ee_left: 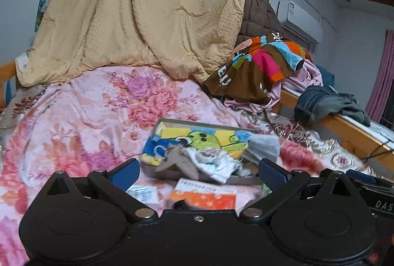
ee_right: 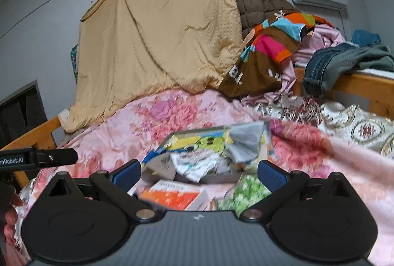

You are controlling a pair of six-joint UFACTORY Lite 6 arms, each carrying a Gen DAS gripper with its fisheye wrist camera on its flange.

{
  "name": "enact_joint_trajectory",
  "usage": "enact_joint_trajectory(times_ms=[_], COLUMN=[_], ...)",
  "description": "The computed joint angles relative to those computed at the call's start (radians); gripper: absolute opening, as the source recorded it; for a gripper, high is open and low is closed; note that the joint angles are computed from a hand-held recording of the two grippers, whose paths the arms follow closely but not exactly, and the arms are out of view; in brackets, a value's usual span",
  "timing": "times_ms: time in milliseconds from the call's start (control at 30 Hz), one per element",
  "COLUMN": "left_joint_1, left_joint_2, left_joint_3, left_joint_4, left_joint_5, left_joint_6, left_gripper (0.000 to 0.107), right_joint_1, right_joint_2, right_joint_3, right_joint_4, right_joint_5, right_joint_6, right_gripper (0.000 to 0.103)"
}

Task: Organize soft objects
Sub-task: 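Withdraw both open tools from the tray back toward the pile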

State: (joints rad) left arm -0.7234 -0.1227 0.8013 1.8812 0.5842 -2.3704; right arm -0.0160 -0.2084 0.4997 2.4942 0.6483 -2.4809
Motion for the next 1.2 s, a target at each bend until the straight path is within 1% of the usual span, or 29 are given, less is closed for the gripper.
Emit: enact_joint_trajectory(times_ms=[133,233,333,400,533,600,700,800,933,1033,1167,1200], left_joint_1=[0.012,0.008,0.003,0.012,0.036,0.077,0.112,0.112,0.129,0.144,0.174,0.181], left_joint_2=[-0.156,-0.262,-0.370,-0.446,-0.513,-0.525,-0.508,-0.473,-0.424,-0.378,-0.312,-0.303], left_joint_3=[-0.154,-0.255,-0.350,-0.421,-0.495,-0.501,-0.489,-0.472,-0.453,-0.436,-0.407,-0.404], left_joint_4=[-0.016,-0.066,-0.183,-0.242,-0.360,-0.431,-0.510,-0.585,-0.654,-0.642,-0.620,-0.592], left_joint_5=[-0.016,-0.023,-0.043,-0.068,-0.113,-0.168,-0.214,-0.218,-0.237,-0.261,-0.302,-0.308], left_joint_6=[0.044,0.105,0.194,0.222,0.288,0.347,0.423,0.492,0.561,0.556,0.551,0.524], left_gripper=[0.102,0.102,0.102,0.102,0.102,0.102,0.102,0.102,0.102,0.102,0.102,0.102], right_joint_1=[0.057,0.105,0.164,0.216,0.300,0.329,0.376,0.395,0.408,0.418,0.409,0.409], right_joint_2=[-0.068,-0.113,-0.163,-0.191,-0.224,-0.228,-0.217,-0.170,-0.090,-0.021,0.052,0.069], right_joint_3=[-0.068,-0.116,-0.165,-0.192,-0.230,-0.238,-0.240,-0.218,-0.191,-0.160,-0.127,-0.117], right_joint_4=[0.024,0.056,0.075,0.132,0.227,0.251,0.301,0.282,0.306,0.350,0.317,0.321], right_joint_5=[-0.047,-0.078,-0.115,-0.149,-0.202,-0.228,-0.262,-0.276,-0.270,-0.264,-0.237,-0.234], right_joint_6=[-0.039,-0.067,-0.082,-0.133,-0.204,-0.224,-0.270,-0.255,-0.285,-0.330,-0.309,-0.315], right_gripper=[0.103,0.103,0.103,0.103,0.103,0.103,0.103,0.103,0.103,0.103,0.103,0.103])
